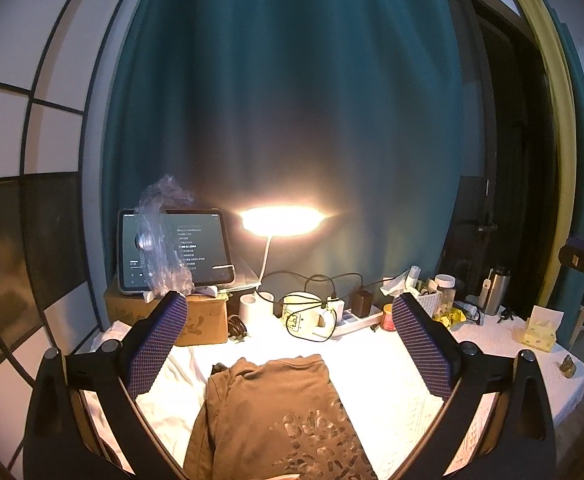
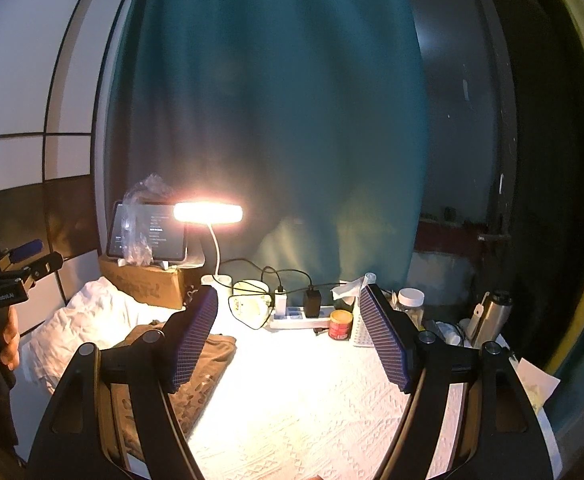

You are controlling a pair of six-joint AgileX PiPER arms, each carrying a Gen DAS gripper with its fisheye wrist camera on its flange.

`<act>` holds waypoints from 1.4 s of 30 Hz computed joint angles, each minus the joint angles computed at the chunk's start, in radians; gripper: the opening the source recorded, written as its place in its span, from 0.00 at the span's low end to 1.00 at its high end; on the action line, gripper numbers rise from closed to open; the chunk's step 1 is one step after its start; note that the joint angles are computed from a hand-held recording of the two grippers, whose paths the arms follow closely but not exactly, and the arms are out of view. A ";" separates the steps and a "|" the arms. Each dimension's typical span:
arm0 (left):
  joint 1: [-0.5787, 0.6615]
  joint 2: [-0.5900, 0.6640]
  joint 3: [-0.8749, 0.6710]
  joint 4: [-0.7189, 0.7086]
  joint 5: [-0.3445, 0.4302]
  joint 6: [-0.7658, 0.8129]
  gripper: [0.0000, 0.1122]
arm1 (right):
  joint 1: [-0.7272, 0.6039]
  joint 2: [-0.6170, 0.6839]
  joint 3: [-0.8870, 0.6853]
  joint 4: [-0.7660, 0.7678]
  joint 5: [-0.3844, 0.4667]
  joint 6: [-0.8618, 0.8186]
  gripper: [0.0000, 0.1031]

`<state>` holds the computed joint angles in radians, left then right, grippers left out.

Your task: Fold small clothes

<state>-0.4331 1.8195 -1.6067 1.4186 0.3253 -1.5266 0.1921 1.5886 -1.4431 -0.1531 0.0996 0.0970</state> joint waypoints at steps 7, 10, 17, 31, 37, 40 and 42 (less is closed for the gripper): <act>-0.005 0.006 -0.009 -0.013 0.001 0.012 0.90 | -0.006 0.000 0.004 0.024 -0.003 -0.022 0.74; -0.009 0.013 -0.018 -0.028 0.000 0.025 0.90 | -0.008 0.001 0.005 0.011 -0.003 -0.008 0.74; -0.009 0.021 -0.030 -0.051 -0.011 0.044 0.90 | -0.008 -0.001 0.011 -0.046 -0.003 0.048 0.74; -0.008 0.027 -0.035 -0.070 -0.017 0.063 0.90 | -0.008 -0.008 0.026 -0.140 -0.009 0.145 0.74; -0.012 0.026 -0.035 -0.070 -0.014 0.061 0.90 | -0.010 -0.010 0.032 -0.122 -0.013 0.127 0.74; -0.012 0.027 -0.035 -0.070 -0.014 0.061 0.90 | -0.011 -0.011 0.036 -0.122 -0.015 0.128 0.74; -0.011 0.027 -0.035 -0.068 -0.016 0.059 0.90 | -0.012 -0.014 0.039 -0.125 -0.015 0.131 0.74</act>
